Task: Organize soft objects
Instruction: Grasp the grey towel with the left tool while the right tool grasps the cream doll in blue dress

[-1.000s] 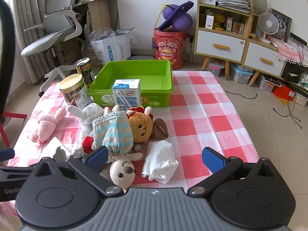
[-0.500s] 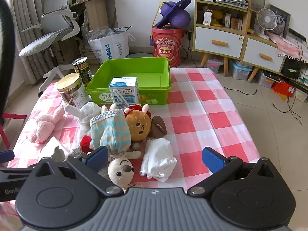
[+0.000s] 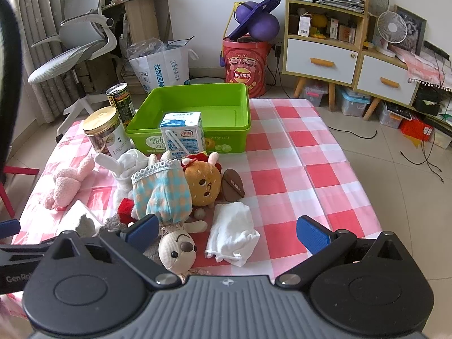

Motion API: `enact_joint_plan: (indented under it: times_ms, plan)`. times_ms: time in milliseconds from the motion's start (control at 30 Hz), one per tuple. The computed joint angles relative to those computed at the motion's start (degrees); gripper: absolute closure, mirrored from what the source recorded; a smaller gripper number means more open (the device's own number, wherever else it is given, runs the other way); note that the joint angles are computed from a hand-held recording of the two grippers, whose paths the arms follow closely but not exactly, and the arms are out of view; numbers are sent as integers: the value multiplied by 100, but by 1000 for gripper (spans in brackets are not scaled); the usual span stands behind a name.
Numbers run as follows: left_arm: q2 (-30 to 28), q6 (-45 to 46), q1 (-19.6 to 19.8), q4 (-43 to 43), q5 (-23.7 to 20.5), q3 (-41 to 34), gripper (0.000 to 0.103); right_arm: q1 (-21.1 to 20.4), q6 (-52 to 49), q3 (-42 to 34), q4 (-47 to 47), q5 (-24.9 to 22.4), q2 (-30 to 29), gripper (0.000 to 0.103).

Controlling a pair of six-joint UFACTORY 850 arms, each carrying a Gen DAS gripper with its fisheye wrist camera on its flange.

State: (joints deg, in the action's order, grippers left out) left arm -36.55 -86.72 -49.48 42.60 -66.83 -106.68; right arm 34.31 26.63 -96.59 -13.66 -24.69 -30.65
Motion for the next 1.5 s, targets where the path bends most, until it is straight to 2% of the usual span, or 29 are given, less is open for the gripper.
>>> enact_joint_plan:
  times_ms: [367,433,500,633,800,900,967,1000,1067,1133,1200,1333,1500]
  plan:
    - [138,-144,18,126,157,244,5,-19,-164,0,113,104,-20,21]
    - [312,-481,19,413,412,589,5,-82,-498,42,450,280,-16,21]
    - [519,-726,50,633,779,966,5,-188,-1281,40,1313,397,-53,21]
    - [839,-817,223,496,1483,1506,5,-380,-2470,-148,2720,160,-251,21]
    - [1144,-614,423,242,2331,2047,5,-568,-2985,-356,3551,-259,-519,23]
    - [1351,-567,415,494,2974,2362,8,-688,-3122,-419,4088,-457,-654,34]
    - [1412,-455,409,600,3354,2497,11,-769,-3581,-447,4798,-632,-733,49]
    - [1401,-292,423,513,3502,2512,15,-801,-3830,-489,5148,-776,-793,52]
    - [1367,95,451,242,3831,2535,21,-834,-4265,-555,5752,-1014,-892,65]
    - [1278,415,466,4,3959,2500,26,-842,-4669,-658,6279,-1314,-1009,69]
    - [1155,848,494,-344,4015,2426,32,-794,-4838,-719,6435,-1376,-1076,70]
    - [815,1843,571,-1155,3945,2173,43,-643,-4504,-982,5997,-1346,-1290,71]
    - [500,2327,607,-1587,3616,1896,50,-491,-3830,-1391,5272,-1490,-1627,73]
